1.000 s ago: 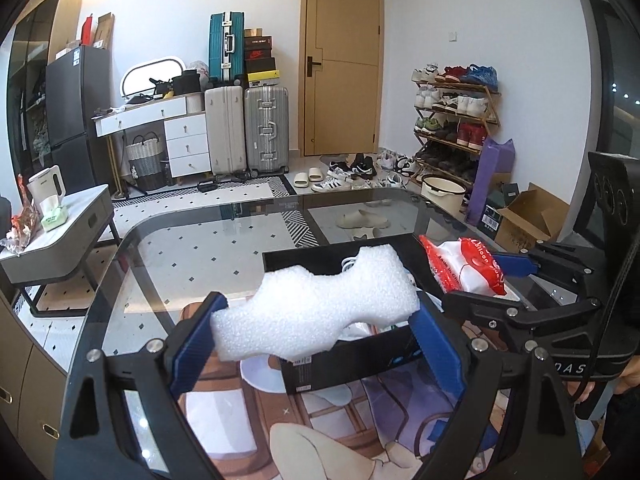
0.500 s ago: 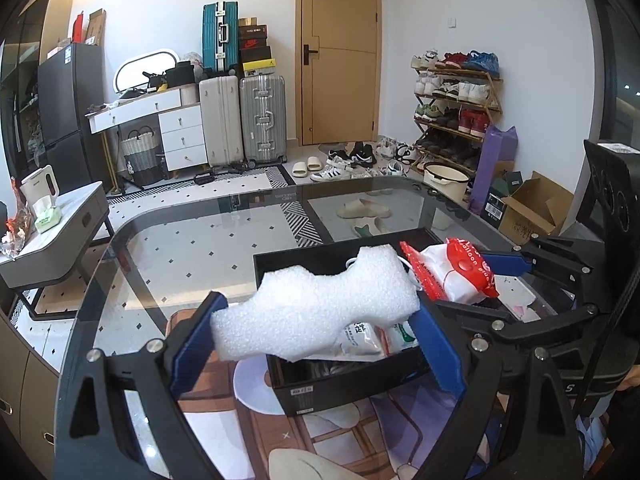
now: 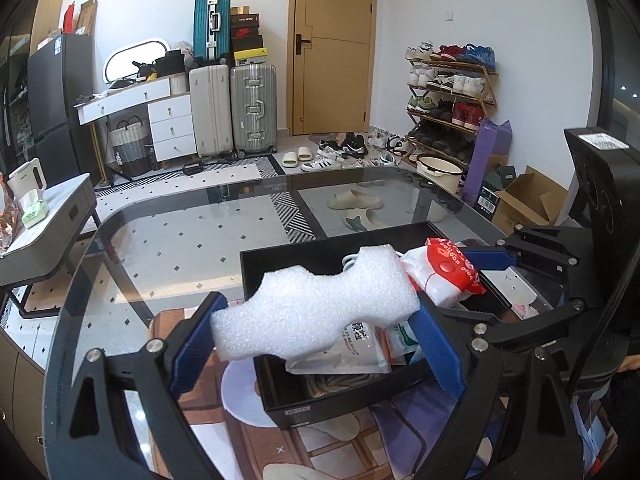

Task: Organize soft objects
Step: 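Carry the glue bag and foam block over the black box and lower them in, then open both tools and withdraw them from the box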

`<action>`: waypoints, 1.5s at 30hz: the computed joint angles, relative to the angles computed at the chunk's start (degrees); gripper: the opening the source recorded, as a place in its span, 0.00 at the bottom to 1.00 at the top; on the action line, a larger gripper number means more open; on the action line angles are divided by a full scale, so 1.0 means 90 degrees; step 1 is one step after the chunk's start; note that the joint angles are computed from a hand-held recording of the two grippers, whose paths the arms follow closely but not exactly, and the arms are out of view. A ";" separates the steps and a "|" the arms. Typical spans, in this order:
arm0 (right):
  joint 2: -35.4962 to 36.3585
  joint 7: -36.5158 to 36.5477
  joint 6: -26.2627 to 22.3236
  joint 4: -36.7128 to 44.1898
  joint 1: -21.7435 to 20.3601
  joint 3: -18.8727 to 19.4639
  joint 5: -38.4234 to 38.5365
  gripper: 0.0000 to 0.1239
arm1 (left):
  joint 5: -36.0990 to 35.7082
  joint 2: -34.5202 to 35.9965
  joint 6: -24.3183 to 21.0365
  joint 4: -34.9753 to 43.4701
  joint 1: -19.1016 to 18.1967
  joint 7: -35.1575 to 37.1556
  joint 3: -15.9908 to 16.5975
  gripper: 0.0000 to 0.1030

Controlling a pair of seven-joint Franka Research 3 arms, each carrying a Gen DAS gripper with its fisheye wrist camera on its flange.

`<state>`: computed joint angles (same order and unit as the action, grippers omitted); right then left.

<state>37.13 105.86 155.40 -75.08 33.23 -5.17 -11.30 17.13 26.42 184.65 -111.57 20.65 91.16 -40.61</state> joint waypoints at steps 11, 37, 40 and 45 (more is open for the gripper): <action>0.0574 -0.0776 -0.0610 0.1010 -0.0267 0.0263 0.0373 0.48 | -0.0176 0.0158 -0.0165 0.0189 -0.0109 0.0214 0.0039 0.88; -0.0974 0.0740 0.1197 -0.1661 0.0236 -0.0504 -0.0322 0.82 | -0.0301 -0.0157 0.0141 -0.0231 -0.0002 0.0019 0.0006 1.00; -0.1150 0.1068 0.1544 -0.2025 0.0292 -0.0555 -0.0342 0.83 | -0.0176 -0.0284 0.0368 -0.0434 0.0137 -0.0306 -0.0020 1.00; -0.1278 0.1612 0.2031 -0.2402 0.0666 -0.0897 -0.0457 0.83 | 0.0058 -0.0587 0.0809 -0.0867 0.0291 -0.0855 0.0068 1.00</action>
